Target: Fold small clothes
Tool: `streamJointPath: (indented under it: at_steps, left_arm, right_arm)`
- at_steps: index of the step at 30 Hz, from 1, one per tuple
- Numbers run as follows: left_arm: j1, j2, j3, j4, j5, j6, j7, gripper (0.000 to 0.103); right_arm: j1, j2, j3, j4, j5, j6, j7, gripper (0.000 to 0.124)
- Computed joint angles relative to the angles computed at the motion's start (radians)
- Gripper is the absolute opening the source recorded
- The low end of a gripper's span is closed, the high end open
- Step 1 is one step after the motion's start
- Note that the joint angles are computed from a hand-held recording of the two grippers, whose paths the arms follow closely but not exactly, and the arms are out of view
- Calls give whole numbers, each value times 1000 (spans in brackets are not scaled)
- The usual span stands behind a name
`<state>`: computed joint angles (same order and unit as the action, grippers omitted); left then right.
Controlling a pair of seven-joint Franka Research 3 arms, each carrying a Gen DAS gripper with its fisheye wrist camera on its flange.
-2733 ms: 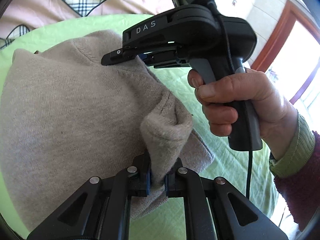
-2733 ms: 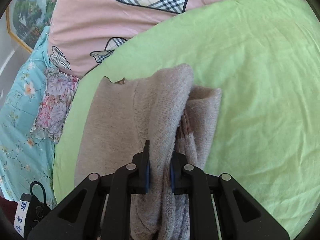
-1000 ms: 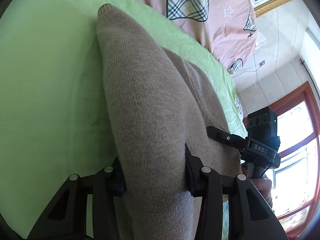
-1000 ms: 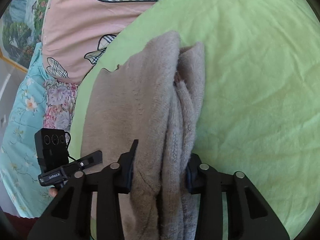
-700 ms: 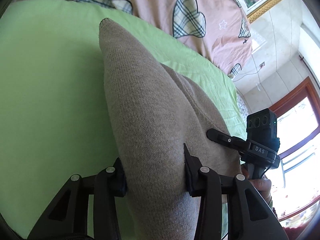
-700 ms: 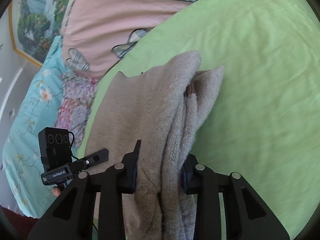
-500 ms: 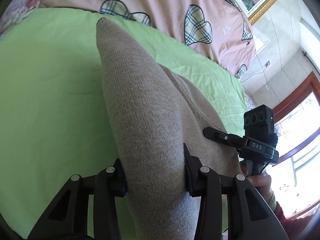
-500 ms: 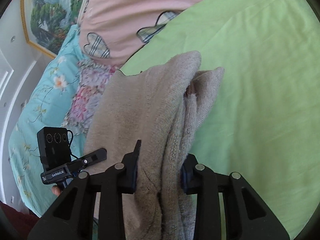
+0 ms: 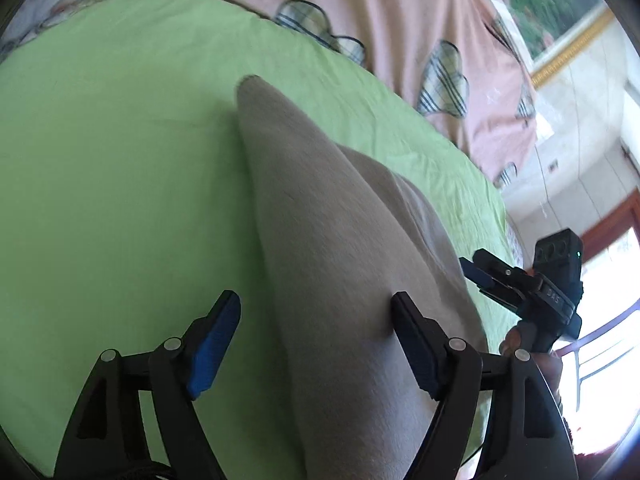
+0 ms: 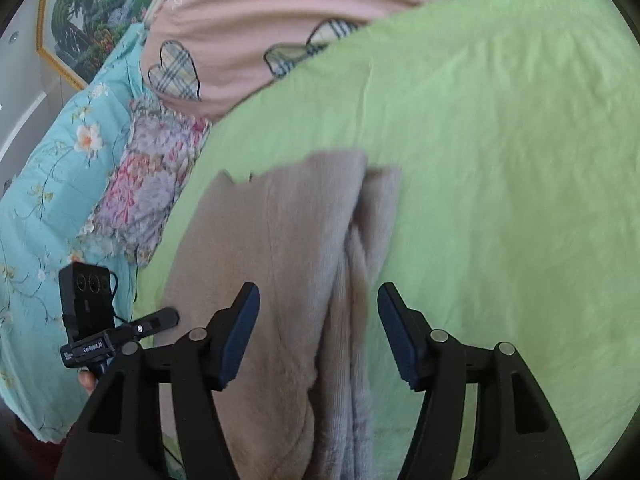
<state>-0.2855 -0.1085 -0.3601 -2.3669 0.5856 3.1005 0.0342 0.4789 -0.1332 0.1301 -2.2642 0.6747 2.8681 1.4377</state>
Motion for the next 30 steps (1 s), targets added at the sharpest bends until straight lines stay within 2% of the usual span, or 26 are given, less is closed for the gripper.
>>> streamJointPath:
  at_steps: [1, 3, 5, 6, 7, 9, 12, 15, 17, 19, 20, 21, 22, 24, 27, 28, 30]
  left_arm:
    - [-5, 5, 14, -6, -28, 14, 7, 78]
    - [-22, 19, 30, -1, -83, 0, 43, 79]
    - [-20, 47, 23, 28, -70, -26, 31, 79]
    - [-24, 51, 23, 33, -60, -33, 23, 79]
    - [-28, 55, 24, 41, -53, -42, 17, 79]
    - [-45, 50, 31, 43, -71, -56, 39, 79]
    - [-67, 59, 53, 50, -150, -61, 140, 80]
    - [-72, 107, 78, 91, -281, -62, 298, 81]
    - [-59, 154, 94, 161, -243, -102, 294, 81]
    - [-51, 208, 118, 247, -196, -168, 283, 65]
    - [-47, 228, 124, 277, -191, -193, 294, 40]
    - [-42, 244, 125, 299, -199, -213, 314, 19]
    - [-44, 260, 132, 330, -190, -251, 314, 16]
    - [-57, 271, 141, 376, -155, -342, 298, 15]
    - [-69, 224, 136, 336, -123, -327, 264, 14]
    - [-79, 195, 132, 312, -89, -328, 234, 16]
    - [-95, 114, 111, 241, -20, -335, 160, 30]
  right_arm:
    - [-2, 25, -4, 33, -1, -6, -4, 63]
    - [-30, 91, 6, 104, -114, -29, 88, 63]
    - [-42, 165, 6, 183, -152, -87, 124, 55]
    - [-49, 186, 8, 204, -120, -111, 102, 33]
    - [-53, 201, 13, 220, -98, -128, 88, 22]
    - [-49, 176, 26, 193, -76, -83, 58, 17]
    - [-39, 78, 31, 108, 124, -21, -108, 8]
    - [-33, 39, 7, 54, 140, -9, -112, 8]
    - [-41, 60, -1, 56, 104, -21, -72, 8]
    - [-44, 84, -6, 68, 107, -31, -67, 8]
    - [-46, 93, -4, 72, 95, -32, -59, 8]
    - [-48, 99, -2, 75, 70, -31, -43, 8]
    - [-49, 102, 1, 77, 59, -28, -35, 8]
    - [-52, 98, 2, 76, 43, -34, -26, 8]
    - [-51, 70, 1, 59, 42, -46, -29, 12]
    - [-50, 54, 1, 50, 44, -49, -24, 12]
    - [-45, 4, 2, 13, 31, -50, -4, 13]
